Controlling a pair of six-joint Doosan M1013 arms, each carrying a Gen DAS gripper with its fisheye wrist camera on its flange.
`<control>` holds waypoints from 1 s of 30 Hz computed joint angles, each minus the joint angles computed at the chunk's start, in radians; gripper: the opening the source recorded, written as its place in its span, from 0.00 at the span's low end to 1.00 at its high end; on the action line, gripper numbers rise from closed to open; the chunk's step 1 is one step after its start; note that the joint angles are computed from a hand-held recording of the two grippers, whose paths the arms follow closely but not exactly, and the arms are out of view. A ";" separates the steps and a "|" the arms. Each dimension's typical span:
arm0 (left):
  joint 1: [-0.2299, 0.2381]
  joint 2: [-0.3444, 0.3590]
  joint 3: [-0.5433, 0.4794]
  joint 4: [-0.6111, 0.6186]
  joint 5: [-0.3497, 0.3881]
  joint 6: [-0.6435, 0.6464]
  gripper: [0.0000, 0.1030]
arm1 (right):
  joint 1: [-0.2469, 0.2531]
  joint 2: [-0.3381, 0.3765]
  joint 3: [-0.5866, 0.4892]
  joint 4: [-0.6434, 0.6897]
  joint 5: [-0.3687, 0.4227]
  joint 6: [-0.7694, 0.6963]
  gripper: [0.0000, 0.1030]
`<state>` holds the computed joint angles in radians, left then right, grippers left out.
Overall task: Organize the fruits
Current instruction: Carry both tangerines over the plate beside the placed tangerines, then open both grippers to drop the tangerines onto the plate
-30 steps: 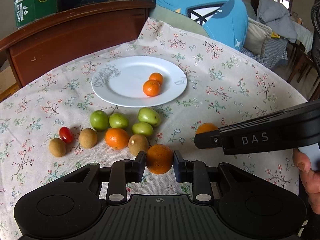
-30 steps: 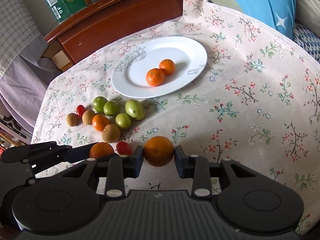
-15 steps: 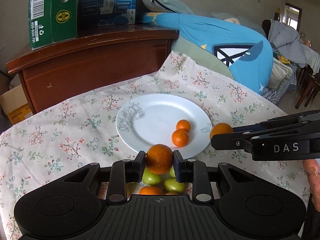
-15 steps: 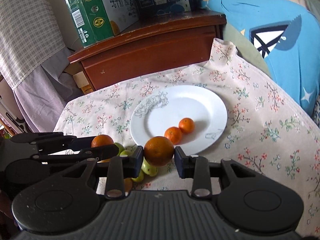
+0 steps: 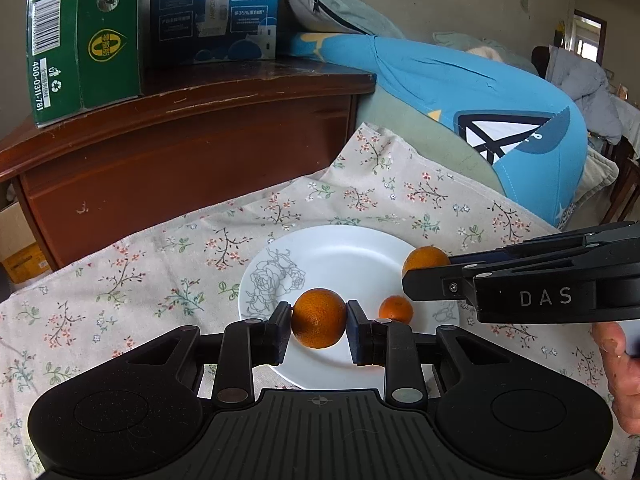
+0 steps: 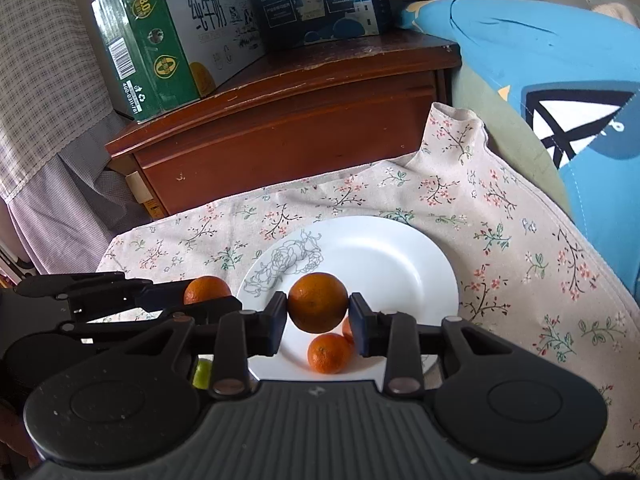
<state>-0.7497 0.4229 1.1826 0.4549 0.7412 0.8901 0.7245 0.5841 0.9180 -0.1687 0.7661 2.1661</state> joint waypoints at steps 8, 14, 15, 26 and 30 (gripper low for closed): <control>0.018 0.035 -0.035 -0.043 0.009 0.018 0.26 | -0.021 0.056 -0.074 0.033 0.034 -0.019 0.33; 0.029 0.059 -0.062 -0.076 0.026 0.043 0.26 | -0.034 0.089 -0.114 0.067 0.071 -0.024 0.33; 0.031 0.062 -0.064 -0.087 0.025 0.047 0.26 | -0.034 0.093 -0.120 0.066 0.078 -0.024 0.33; 0.040 0.080 -0.079 -0.110 0.041 0.051 0.27 | -0.039 0.129 -0.160 0.078 0.110 -0.015 0.35; 0.038 0.081 -0.088 -0.092 0.049 0.032 0.33 | -0.039 0.128 -0.159 0.078 0.102 -0.003 0.37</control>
<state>-0.7120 0.5037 1.0947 0.3624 0.7900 0.9216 0.6853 0.7117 0.7586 -0.0904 0.8678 2.1636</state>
